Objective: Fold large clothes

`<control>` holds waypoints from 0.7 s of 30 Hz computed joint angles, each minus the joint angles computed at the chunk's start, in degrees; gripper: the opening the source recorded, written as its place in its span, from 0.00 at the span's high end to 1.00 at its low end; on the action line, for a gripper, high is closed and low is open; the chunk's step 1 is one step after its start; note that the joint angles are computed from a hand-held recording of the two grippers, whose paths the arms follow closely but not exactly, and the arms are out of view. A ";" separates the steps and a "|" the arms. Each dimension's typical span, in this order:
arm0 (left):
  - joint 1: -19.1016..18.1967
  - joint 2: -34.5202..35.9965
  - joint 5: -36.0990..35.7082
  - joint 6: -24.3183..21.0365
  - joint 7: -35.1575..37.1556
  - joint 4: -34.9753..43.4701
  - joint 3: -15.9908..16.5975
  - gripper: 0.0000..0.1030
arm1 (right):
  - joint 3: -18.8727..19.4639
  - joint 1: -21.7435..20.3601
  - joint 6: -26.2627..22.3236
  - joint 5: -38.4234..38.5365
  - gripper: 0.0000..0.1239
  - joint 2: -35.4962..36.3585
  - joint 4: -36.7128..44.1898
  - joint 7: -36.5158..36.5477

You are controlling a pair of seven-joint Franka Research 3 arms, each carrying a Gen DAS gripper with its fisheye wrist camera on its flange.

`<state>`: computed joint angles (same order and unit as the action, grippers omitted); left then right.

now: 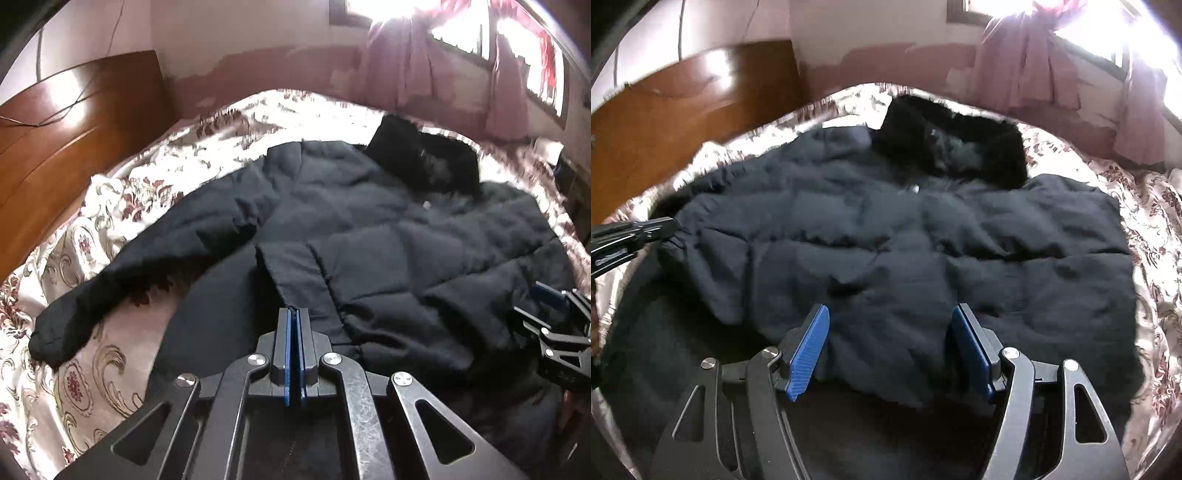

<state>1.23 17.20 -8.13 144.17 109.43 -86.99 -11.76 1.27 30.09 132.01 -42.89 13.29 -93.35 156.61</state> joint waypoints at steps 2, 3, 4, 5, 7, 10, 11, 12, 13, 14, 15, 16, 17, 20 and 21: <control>-0.12 1.50 0.14 -1.77 -0.92 1.32 0.11 0.97 | 0.05 0.77 -2.77 0.04 0.48 1.94 2.09 -0.88; 0.02 1.84 -0.18 -1.93 -1.01 1.39 -0.02 0.97 | -0.05 0.95 -3.29 0.09 0.48 2.53 2.58 -1.37; 0.32 2.01 -0.80 -1.67 -0.61 1.17 -0.29 0.97 | -0.17 1.05 -3.80 0.46 0.48 3.23 3.22 -1.99; 0.70 1.91 -1.69 -1.16 0.08 0.64 -0.69 0.97 | -0.37 1.18 -3.99 0.77 0.47 3.93 3.67 -2.00; 1.53 1.70 -4.03 -0.56 1.25 -0.10 -1.40 0.96 | -0.78 1.47 -4.14 1.00 0.45 4.82 4.22 -2.20; 3.67 1.47 -10.46 -1.65 3.53 -0.17 -2.83 0.93 | -1.60 2.29 -3.81 -0.08 0.43 5.30 4.34 -1.44; 4.09 1.59 -11.99 -2.60 3.63 0.24 -2.84 0.89 | -1.80 2.67 -3.63 -0.85 0.43 4.86 3.79 -0.90; 4.45 1.73 -13.34 -3.61 3.62 0.71 -2.79 0.86 | -1.79 3.02 -3.80 -1.48 0.42 3.94 2.91 -0.59; 4.94 1.72 -14.87 -4.48 3.65 1.04 -2.74 0.77 | -1.62 3.19 -4.08 -1.88 0.42 3.20 2.30 -0.49; 5.47 1.63 -16.48 -4.97 3.91 1.19 -2.72 0.64 | -1.38 3.23 -4.50 -2.09 0.41 3.00 2.45 -0.70; 6.44 1.26 -19.11 -5.06 4.64 1.00 -2.88 0.55 | -1.14 3.19 -4.86 -2.04 0.41 2.88 2.72 -0.88; 7.03 0.94 -21.10 -4.47 5.05 0.75 -2.76 0.33 | -0.93 3.12 -4.83 -1.91 0.41 2.68 2.77 -0.84; 7.30 0.59 -22.38 -3.67 5.15 0.40 -2.49 0.19 | -0.64 2.94 -4.34 -1.37 0.41 2.58 3.07 -0.89; 9.29 0.78 -27.84 -3.50 5.66 1.69 -2.00 0.16 | -0.06 1.84 -0.50 1.92 0.40 2.40 3.69 -0.15; 9.55 1.58 -27.75 -4.74 4.19 3.28 -1.29 0.16 | -0.03 1.45 1.45 3.23 0.39 2.43 3.68 0.50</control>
<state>10.78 18.77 -35.89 139.43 113.62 -83.71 -13.05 1.24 31.54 133.45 -39.66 15.72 -89.67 157.11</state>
